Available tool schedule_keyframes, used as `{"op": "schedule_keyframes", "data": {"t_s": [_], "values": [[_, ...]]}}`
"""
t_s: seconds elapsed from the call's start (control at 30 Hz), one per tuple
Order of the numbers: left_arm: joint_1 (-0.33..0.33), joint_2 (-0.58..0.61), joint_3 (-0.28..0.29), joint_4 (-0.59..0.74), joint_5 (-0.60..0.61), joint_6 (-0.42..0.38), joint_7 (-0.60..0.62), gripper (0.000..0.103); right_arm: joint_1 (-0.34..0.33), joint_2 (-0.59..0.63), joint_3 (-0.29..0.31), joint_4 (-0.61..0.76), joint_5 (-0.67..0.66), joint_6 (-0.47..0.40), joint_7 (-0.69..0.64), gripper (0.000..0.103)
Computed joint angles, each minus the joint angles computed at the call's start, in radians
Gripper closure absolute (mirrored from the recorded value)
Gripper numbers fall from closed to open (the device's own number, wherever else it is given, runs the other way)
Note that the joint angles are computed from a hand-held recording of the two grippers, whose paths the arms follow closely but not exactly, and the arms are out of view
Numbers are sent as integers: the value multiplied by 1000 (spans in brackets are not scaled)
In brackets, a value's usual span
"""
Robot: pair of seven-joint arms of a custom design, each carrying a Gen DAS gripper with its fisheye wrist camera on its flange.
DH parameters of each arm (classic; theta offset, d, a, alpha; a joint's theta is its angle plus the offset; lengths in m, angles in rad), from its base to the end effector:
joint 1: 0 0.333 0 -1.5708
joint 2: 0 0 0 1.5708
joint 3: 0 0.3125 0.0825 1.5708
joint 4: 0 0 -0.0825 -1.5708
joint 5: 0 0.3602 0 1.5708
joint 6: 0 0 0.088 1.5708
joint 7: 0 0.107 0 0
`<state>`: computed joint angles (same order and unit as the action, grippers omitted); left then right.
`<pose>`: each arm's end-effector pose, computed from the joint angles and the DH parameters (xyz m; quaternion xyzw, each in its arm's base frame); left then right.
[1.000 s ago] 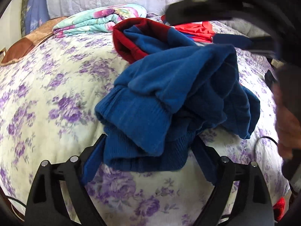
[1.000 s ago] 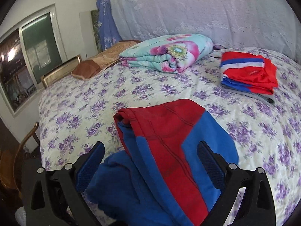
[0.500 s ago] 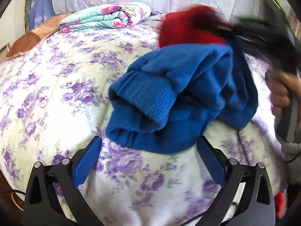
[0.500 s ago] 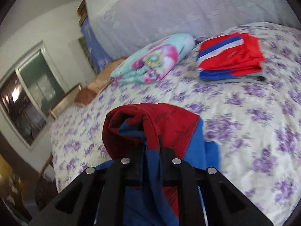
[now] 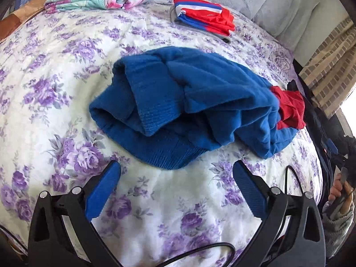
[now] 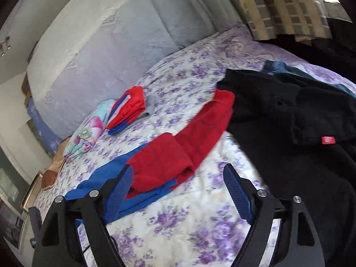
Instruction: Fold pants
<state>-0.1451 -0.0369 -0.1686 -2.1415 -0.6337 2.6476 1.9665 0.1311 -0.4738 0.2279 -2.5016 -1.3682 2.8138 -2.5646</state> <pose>0.5288 -0.1558 0.4853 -0.5860 0.7390 -0.3296 0.0435 0.3685 0.1980 0.5052 -0.4038 0.7494 -0.2870 0.4392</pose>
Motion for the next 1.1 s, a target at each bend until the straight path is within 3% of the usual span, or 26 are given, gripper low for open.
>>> {"op": "schedule_keyframes", "data": {"t_s": [0.07,0.13,0.27,0.53,0.57,0.63,0.7,0.83,0.93,1.0,1.03,1.1], "values": [[-18,-38,-3,-38,-75,11,31,5,1,72,8,68,-51,35,-15,11],[-32,-73,18,-54,-238,-62,116,5,17,151,-4,143,-87,77,-27,10],[-27,-71,62,-23,-483,-278,177,5,61,218,-30,213,-186,122,26,10],[1,141,-10,179,-615,-181,-160,5,113,211,-73,182,-215,95,93,8],[4,154,-17,189,-603,-163,-192,9,114,207,-77,173,-227,95,114,8],[4,159,-26,195,-544,-96,-241,49,118,202,-82,159,-232,90,127,8],[16,157,-30,196,-510,-45,-180,76,119,199,-86,151,-230,81,120,8],[64,160,-24,216,-524,-87,-98,85,115,192,-93,138,-198,74,98,8],[85,89,-9,150,-568,10,-11,87,115,179,-86,128,-116,54,-4,8],[90,37,10,96,-510,92,-4,87,118,188,-77,138,-40,41,-115,8],[94,30,21,87,-408,108,-47,87,121,204,-70,154,-6,33,-175,8],[111,38,46,97,-365,55,-65,87,129,258,-56,209,37,34,-288,8]]}}
